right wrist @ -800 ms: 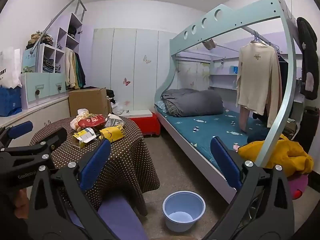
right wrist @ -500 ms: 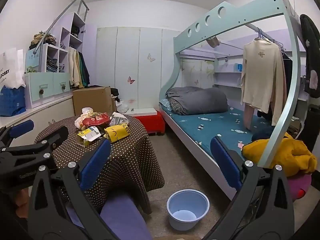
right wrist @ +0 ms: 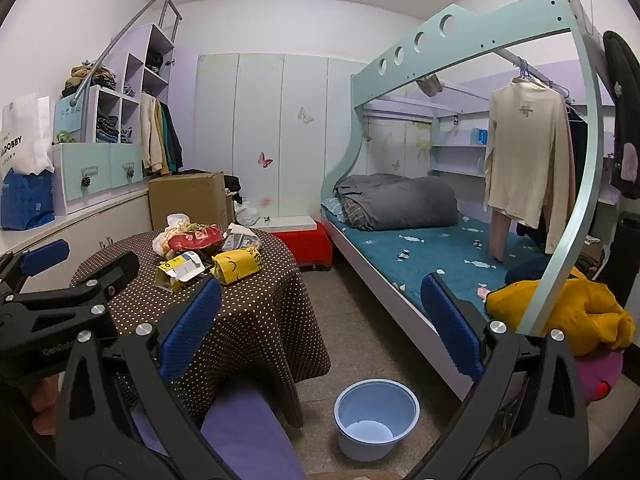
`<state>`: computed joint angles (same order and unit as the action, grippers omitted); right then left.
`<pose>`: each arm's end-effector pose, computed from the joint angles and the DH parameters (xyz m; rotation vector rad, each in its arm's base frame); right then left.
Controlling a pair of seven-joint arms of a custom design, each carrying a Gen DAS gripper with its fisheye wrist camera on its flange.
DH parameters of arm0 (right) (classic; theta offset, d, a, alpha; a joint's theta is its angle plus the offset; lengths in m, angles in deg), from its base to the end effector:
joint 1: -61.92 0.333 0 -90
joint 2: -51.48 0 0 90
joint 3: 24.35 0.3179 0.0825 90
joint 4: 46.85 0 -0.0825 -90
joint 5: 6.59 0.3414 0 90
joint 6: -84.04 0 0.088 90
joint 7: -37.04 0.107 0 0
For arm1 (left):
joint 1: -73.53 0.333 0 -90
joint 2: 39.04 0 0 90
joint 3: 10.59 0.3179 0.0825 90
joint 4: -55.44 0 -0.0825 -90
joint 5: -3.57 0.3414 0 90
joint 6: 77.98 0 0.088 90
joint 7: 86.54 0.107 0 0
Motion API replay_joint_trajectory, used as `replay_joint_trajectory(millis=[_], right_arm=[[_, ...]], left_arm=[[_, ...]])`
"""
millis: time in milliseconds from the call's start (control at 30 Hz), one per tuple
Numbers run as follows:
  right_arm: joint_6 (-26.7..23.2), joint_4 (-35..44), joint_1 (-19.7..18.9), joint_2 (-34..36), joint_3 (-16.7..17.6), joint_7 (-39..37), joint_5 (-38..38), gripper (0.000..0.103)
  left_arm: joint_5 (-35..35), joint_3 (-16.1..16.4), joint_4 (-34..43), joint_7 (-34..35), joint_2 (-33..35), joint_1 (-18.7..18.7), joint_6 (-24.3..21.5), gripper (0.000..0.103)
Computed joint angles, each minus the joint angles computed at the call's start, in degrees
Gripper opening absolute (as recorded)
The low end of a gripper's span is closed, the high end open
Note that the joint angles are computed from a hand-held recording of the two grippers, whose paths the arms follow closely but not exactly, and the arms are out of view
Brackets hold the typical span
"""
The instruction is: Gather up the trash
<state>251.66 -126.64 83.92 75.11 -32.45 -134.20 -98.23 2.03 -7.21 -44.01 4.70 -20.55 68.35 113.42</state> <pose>0.6322 0.2428 0.5603 -1.3560 1.3524 -1.0782 0.6464 -0.0239 0.5755 -1.3907 1.4470 -1.0633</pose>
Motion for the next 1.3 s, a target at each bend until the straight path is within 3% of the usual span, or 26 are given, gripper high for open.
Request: replay_joint_trajectory(millis=[133, 433, 1300], right_arm=[[0.32, 0.26, -0.07, 0.26, 0.12, -1.26, 1.24, 0.097], [0.5, 0.36, 0.68, 0.59, -0.85, -2.7, 3.21, 0.097], [1.65, -0.01, 0.82, 0.61, -1.67, -3.81, 4.5, 0.097]], left_arm=[[0.61, -2.5, -0.19, -0.06, -0.13, 2.61, -0.28, 0.099], [-0.19, 6.47, 0.38, -1.49, 0.07, -6.03, -1.42, 0.099], [0.41, 14.23, 0.04, -4.5, 0.37, -12.82, -1.53, 0.099]])
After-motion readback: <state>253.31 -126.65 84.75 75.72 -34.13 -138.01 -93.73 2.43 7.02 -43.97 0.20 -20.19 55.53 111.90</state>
